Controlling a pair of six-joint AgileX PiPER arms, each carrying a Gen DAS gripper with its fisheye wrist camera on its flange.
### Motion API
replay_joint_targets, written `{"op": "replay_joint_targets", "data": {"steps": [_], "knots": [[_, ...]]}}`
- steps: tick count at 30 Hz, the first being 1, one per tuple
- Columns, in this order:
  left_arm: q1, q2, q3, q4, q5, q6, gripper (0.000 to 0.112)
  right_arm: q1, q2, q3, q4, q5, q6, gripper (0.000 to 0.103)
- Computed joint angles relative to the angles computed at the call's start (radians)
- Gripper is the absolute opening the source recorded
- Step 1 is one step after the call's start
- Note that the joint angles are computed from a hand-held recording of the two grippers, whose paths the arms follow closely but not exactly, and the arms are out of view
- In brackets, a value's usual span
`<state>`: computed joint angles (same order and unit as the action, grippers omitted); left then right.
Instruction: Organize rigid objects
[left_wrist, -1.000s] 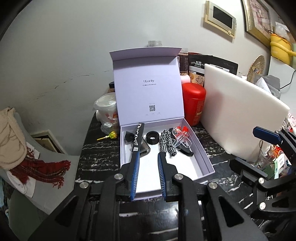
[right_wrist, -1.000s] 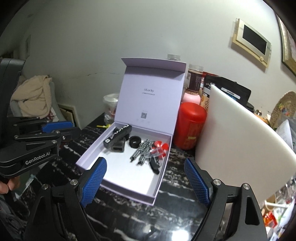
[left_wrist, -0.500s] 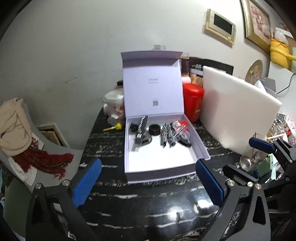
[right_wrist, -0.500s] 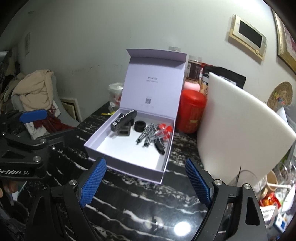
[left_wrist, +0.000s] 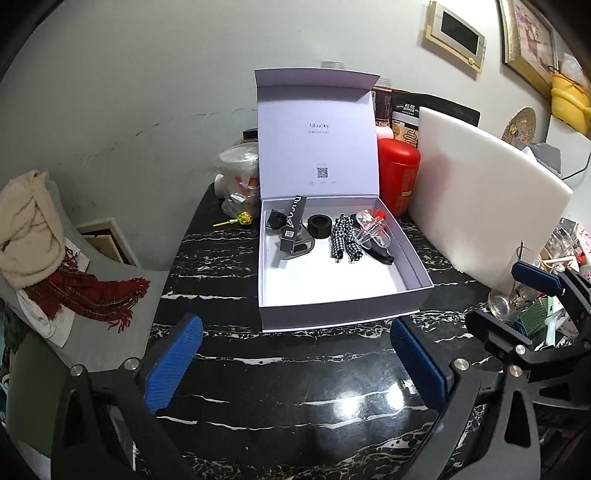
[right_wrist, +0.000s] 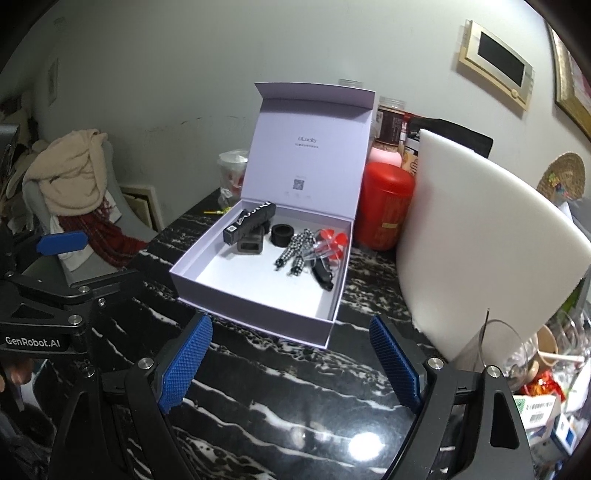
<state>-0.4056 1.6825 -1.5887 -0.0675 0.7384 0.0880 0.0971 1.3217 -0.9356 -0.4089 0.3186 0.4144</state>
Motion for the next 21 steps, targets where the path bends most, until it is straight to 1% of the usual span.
{"op": "replay_joint_targets", "data": {"steps": [14,21], "knots": [[0.009,-0.004,-0.004,-0.025,0.012,0.029,0.103,-0.01,-0.002,-0.004,0.002,0.006,0.0,0.088],[0.016,-0.003,-0.006,-0.044,0.02,0.052,0.103,-0.008,-0.003,-0.007,-0.021,0.017,0.025,0.088]]}}
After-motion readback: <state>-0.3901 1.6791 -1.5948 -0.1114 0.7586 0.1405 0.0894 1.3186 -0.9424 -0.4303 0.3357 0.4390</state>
